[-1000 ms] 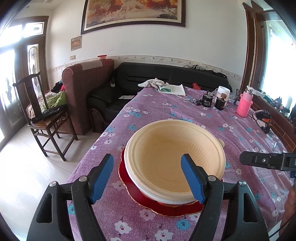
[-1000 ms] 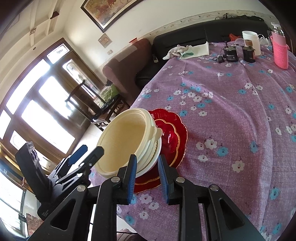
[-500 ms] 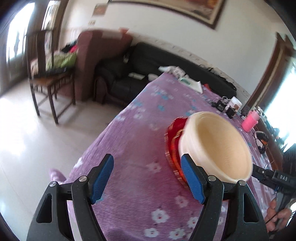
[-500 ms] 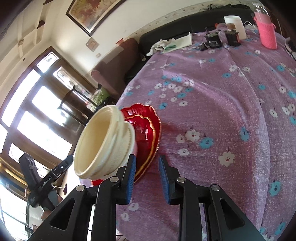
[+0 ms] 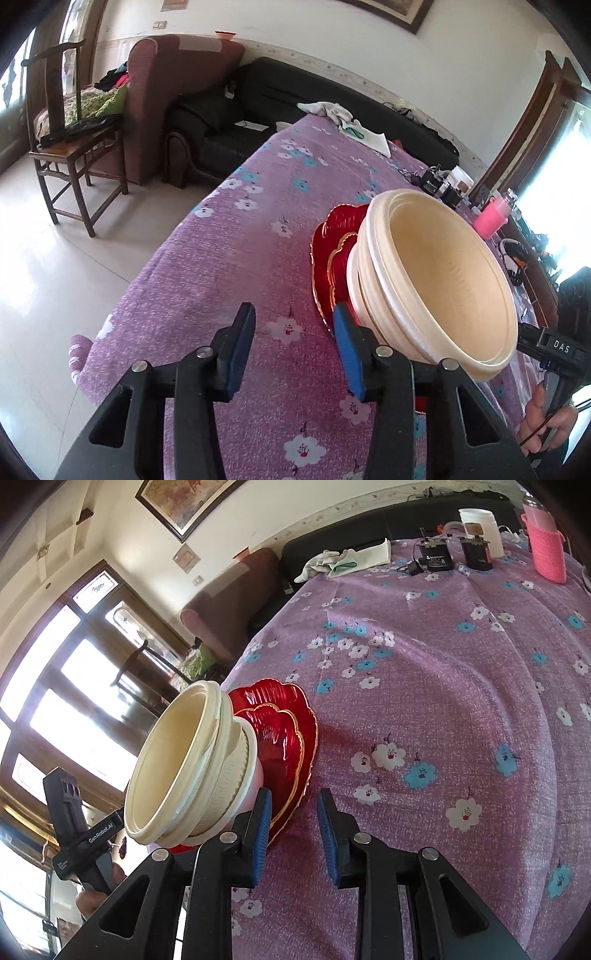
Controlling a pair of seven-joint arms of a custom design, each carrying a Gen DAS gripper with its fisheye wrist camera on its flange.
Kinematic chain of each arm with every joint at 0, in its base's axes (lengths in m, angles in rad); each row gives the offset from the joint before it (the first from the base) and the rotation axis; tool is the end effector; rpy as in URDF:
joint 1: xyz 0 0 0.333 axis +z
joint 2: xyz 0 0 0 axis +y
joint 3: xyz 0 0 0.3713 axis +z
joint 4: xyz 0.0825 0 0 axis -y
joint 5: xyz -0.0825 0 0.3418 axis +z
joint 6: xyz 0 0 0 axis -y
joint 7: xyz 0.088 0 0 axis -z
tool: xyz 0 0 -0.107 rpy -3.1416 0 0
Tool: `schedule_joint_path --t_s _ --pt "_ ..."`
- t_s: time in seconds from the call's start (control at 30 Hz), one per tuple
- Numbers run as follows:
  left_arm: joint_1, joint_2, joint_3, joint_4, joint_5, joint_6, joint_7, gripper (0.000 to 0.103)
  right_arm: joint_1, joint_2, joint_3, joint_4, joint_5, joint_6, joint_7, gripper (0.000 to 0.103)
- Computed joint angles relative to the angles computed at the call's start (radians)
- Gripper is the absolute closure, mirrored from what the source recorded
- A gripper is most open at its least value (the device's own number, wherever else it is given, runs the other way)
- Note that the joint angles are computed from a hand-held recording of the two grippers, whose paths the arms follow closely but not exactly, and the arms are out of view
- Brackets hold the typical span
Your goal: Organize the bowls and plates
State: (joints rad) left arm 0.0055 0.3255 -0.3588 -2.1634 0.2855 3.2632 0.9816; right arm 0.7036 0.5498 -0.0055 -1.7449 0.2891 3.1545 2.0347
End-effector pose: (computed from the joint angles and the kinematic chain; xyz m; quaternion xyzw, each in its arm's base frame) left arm 0.5634 -0.2148 0.4338 -0.6519 0.6503 -0.3736 0.1116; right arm 0.5606 0.4382 0.4361 -0.6251 0.6601 -0.0277 0.4156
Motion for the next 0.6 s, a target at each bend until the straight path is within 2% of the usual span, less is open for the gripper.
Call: schedule_joint_path --t_s 0.07,0.2,0.27,0.3,0.33,0.37,0.4,0.53,0.6 --pt "0.004 0.008 -0.008 0.010 0.005 -0.009 0.007 0.063 0.020 0.006 -0.024 0.008 -0.008 -0.004 0.006 0.075" --pt "-0.039 0.021 0.034 0.029 0.003 -0.013 0.008 0.065 0.037 0.027 -0.047 0.041 -0.022 -0.032 0.021 0.082" --pt "-0.048 0.033 0.039 0.038 0.000 -0.011 0.006 0.065 0.096 0.040 -0.125 0.058 -0.049 -0.047 0.058 0.083" --pt "-0.057 0.038 0.047 0.042 0.000 -0.007 0.004 0.066 0.114 0.046 -0.152 0.064 -0.064 -0.053 0.073 0.087" --pt "-0.096 0.039 0.090 0.040 0.000 0.013 -0.002 0.066 0.128 0.052 -0.175 0.072 -0.078 -0.057 0.088 0.090" --pt "-0.136 0.038 0.133 0.043 0.001 0.021 -0.007 0.066 0.121 0.056 -0.171 0.075 -0.082 -0.053 0.096 0.091" --pt "-0.157 0.039 0.155 0.046 0.002 0.023 -0.010 0.066 0.095 0.061 -0.141 0.079 -0.079 -0.049 0.093 0.091" --pt "-0.164 0.040 0.165 0.050 0.003 0.019 -0.021 0.069 0.016 0.061 -0.046 0.077 -0.055 -0.028 0.069 0.091" --pt "-0.150 0.042 0.153 0.047 0.007 0.026 -0.022 0.069 0.003 0.060 -0.028 0.074 -0.047 -0.021 0.055 0.090"
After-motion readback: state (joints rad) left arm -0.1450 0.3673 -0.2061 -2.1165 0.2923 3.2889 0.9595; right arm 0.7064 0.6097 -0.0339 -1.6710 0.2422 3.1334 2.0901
